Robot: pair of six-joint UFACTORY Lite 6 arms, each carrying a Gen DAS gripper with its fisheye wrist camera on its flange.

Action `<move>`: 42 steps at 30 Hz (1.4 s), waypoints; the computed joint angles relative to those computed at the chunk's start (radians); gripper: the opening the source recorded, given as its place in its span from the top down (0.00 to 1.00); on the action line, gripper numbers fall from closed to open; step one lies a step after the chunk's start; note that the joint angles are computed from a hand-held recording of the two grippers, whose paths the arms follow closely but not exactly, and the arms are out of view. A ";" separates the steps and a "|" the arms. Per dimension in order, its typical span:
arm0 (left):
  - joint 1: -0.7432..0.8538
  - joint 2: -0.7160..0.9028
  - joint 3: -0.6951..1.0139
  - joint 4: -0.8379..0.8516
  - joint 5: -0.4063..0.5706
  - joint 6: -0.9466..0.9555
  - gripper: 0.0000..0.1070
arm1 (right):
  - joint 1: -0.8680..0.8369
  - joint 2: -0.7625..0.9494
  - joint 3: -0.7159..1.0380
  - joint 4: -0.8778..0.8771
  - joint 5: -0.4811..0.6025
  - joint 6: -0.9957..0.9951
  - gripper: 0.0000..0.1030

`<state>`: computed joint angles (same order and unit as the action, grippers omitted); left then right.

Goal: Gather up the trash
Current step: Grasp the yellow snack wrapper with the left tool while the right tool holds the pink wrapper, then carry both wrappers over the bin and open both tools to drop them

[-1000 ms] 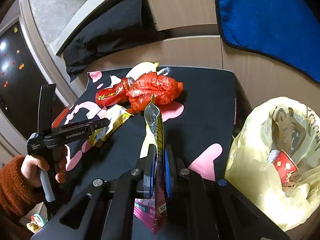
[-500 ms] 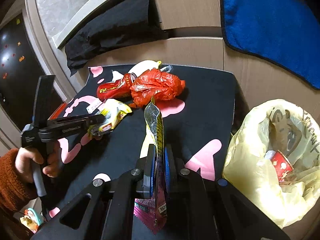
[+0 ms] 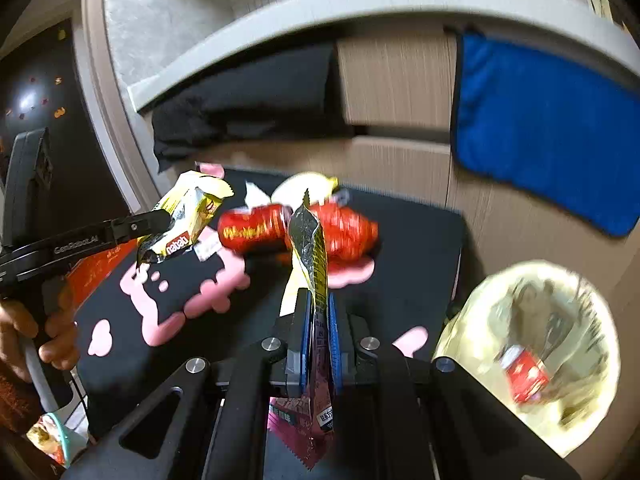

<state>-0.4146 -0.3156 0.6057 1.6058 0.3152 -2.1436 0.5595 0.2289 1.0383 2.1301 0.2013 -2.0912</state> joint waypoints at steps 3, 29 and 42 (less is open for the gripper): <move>-0.095 -0.054 0.039 -0.137 0.101 0.129 0.74 | -0.015 -0.074 -0.005 -0.077 -0.006 0.061 0.91; -0.551 0.514 0.818 -0.241 0.406 0.340 0.74 | -0.537 -0.468 -0.108 -0.500 0.228 0.353 0.91; -0.552 0.834 1.122 -0.349 0.348 0.418 0.73 | -0.755 -0.384 -0.122 -0.483 0.353 0.261 0.91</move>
<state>-0.9662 0.5180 1.7275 1.2563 0.6631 -1.7256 -0.1951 -0.1551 0.9160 1.6468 0.5542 -1.8306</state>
